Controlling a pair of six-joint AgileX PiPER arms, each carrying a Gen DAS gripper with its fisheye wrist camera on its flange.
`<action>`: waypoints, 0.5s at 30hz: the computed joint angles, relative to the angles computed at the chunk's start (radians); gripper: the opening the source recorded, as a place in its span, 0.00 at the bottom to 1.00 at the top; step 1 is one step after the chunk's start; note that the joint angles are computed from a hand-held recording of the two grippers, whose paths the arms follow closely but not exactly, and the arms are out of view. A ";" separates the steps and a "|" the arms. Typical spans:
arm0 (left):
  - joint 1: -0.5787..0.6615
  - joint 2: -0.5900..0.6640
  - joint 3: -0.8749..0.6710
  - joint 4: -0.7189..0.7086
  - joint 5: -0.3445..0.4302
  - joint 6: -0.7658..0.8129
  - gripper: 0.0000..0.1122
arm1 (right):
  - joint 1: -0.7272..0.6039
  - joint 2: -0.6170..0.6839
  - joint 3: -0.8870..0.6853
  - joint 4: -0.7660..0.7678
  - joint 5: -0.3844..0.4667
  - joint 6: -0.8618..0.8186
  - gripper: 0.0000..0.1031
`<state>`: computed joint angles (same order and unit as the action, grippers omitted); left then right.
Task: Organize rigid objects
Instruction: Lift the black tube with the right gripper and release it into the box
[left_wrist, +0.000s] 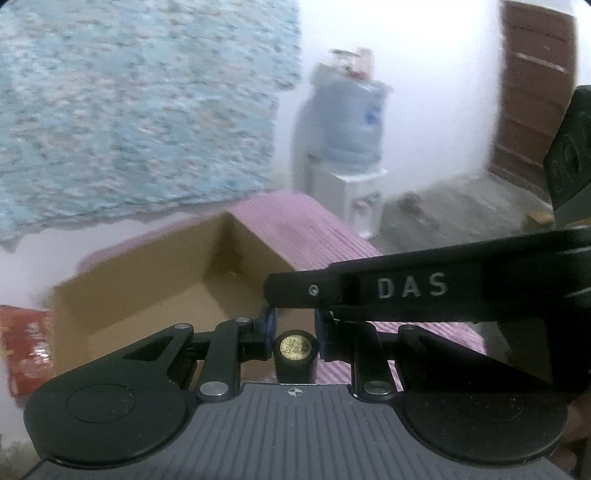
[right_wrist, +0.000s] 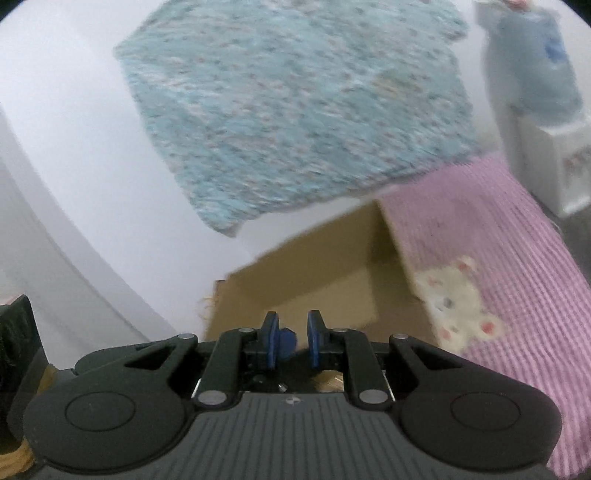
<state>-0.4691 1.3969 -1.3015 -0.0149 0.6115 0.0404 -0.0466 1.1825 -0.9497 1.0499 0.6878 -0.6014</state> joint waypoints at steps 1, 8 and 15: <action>0.012 0.000 -0.007 0.012 -0.002 -0.014 0.19 | 0.035 0.020 -0.029 -0.001 -0.020 -0.003 0.18; 0.168 0.116 -0.145 -0.016 0.080 -0.053 0.19 | 0.136 0.302 -0.288 0.057 0.023 -0.013 0.18; 0.268 0.314 -0.348 0.043 0.227 -0.139 0.19 | 0.176 0.702 -0.761 -0.119 0.242 0.307 0.18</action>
